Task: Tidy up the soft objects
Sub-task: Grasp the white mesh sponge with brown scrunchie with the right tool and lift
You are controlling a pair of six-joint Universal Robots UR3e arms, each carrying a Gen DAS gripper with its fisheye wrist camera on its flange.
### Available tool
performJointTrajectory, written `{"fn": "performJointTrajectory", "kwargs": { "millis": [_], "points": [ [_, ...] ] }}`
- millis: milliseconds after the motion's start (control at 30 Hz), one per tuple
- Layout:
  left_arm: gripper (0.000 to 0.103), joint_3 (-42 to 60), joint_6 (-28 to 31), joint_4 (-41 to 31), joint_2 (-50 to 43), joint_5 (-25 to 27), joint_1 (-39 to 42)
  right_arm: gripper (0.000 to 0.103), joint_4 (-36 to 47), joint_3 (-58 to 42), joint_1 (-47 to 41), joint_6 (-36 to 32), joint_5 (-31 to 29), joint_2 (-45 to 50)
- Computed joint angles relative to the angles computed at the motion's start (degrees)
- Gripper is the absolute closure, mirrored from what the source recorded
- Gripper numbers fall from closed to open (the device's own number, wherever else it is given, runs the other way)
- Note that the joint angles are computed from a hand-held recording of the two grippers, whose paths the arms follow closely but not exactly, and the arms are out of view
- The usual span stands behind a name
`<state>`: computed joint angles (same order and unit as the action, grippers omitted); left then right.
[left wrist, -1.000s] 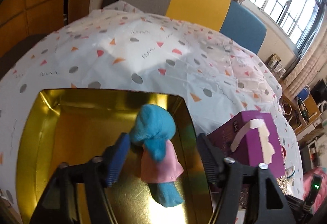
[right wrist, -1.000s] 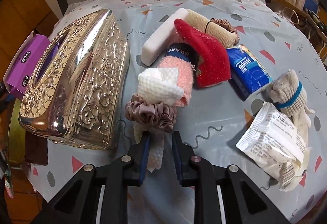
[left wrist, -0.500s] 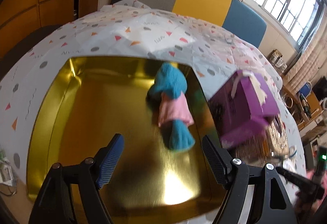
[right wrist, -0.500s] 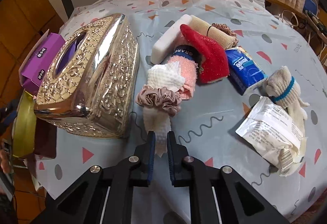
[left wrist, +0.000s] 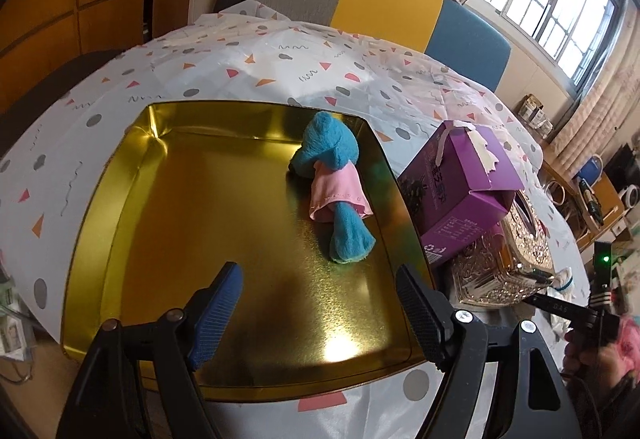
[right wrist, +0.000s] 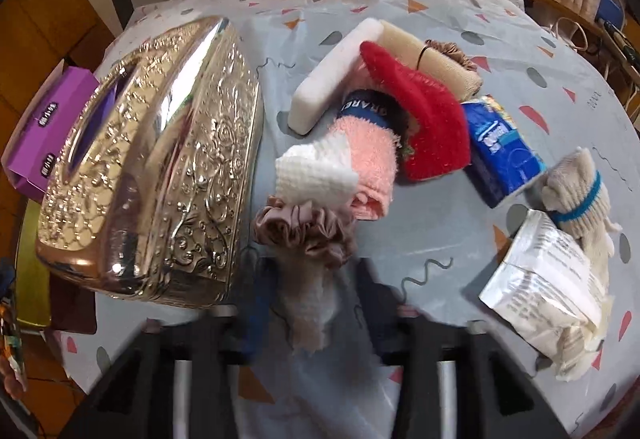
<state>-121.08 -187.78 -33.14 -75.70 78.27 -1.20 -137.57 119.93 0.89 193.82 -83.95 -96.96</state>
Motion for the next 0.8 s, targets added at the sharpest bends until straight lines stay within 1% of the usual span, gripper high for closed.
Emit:
{"fn": "performJointTrajectory", "kwargs": {
  "millis": [100, 333, 467, 533, 667, 800],
  "points": [
    [0.024, -1.23, 0.7, 1.25, 1.07, 1.65, -0.81, 0.086, -0.63, 1.14, 1.03, 0.45, -1.66, -1.52],
    [0.024, -2.16, 1.51, 1.55, 1.3, 3.82, -2.75, 0.087, 2.69, 3.73, 3.31, 1.47, -2.61, -9.65],
    [0.023, -3.13, 1.78, 1.09, 2.16, 3.27, -2.68, 0.087, 6.05, 3.92, 2.29, 1.16, -3.09, -15.43],
    [0.023, -3.62, 2.09, 1.09, 2.72, 3.27, -2.75, 0.087, 6.94, 2.68, 2.26, 1.61, -4.17, -16.35],
    [0.021, -4.38, 2.38, 0.73, 4.3, 2.97, -2.19, 0.087, 8.19, -2.55, 1.4, 1.55, -4.84, -14.93],
    [0.021, -4.28, 2.53, 0.2, 5.36, 3.01, -1.45, 0.087, 8.19, -12.85, 1.84, 0.44, -5.62, -6.36]
  ]
}}
